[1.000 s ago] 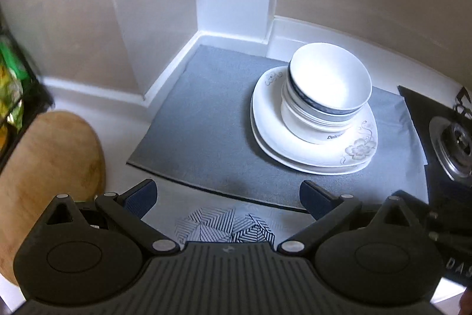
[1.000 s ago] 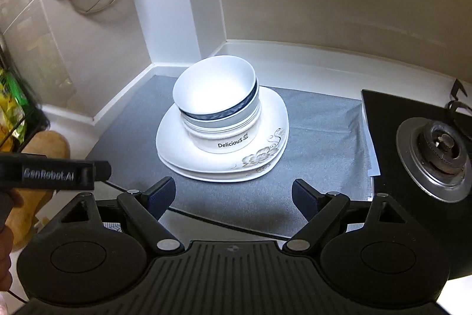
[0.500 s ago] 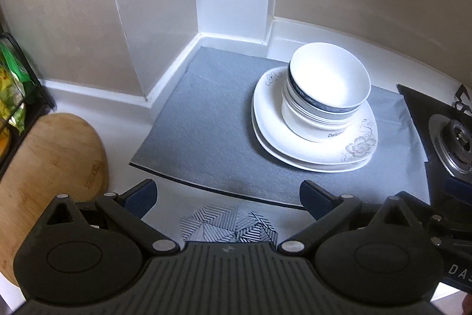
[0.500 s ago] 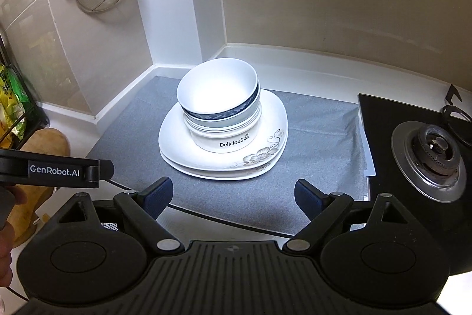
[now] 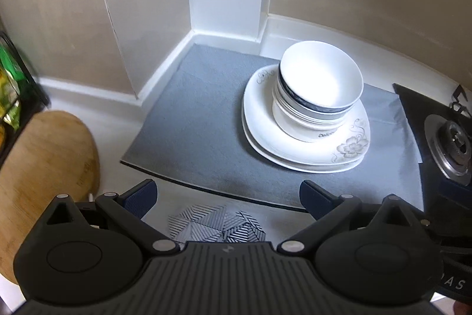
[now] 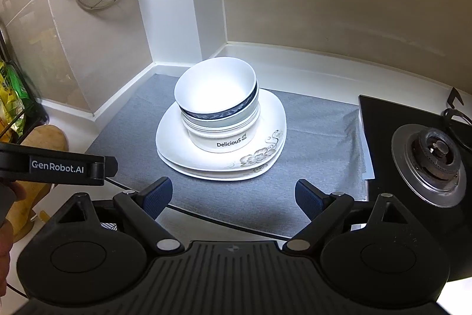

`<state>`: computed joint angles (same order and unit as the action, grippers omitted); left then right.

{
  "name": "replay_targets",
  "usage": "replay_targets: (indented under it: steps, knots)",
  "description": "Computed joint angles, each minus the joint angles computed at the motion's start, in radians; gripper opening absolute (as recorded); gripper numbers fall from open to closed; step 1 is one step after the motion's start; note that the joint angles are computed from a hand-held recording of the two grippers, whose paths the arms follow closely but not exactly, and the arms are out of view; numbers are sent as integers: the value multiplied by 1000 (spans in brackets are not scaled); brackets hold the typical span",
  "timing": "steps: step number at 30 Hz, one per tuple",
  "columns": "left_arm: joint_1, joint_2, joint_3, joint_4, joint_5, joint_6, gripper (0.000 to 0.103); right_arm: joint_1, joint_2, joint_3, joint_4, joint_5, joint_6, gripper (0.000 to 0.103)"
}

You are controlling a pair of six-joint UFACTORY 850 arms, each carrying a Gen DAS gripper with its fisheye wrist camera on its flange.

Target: Organize plates and bowls

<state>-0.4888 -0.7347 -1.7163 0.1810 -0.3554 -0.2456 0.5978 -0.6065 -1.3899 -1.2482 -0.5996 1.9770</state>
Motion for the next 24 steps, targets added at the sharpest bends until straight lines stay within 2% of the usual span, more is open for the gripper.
replay_targets:
  steps: [3, 8, 11, 16, 24]
  knots:
    - [-4, -12, -19, 20, -28, -27, 103, -2, 2, 1, 6, 4, -11, 92]
    - [-23, -16, -22, 213, -41, -196, 103, -5, 4, 5, -16, 9, -15, 93]
    - [-31, -17, -24, 281, -48, -250, 103, -5, 3, 4, -30, 5, -16, 94]
    - [-30, -27, -42, 253, -67, -236, 103, -6, 0, 2, -45, 7, -20, 95]
    - [-43, -20, -28, 329, -52, -280, 103, -9, 0, 5, -39, 11, -21, 96]
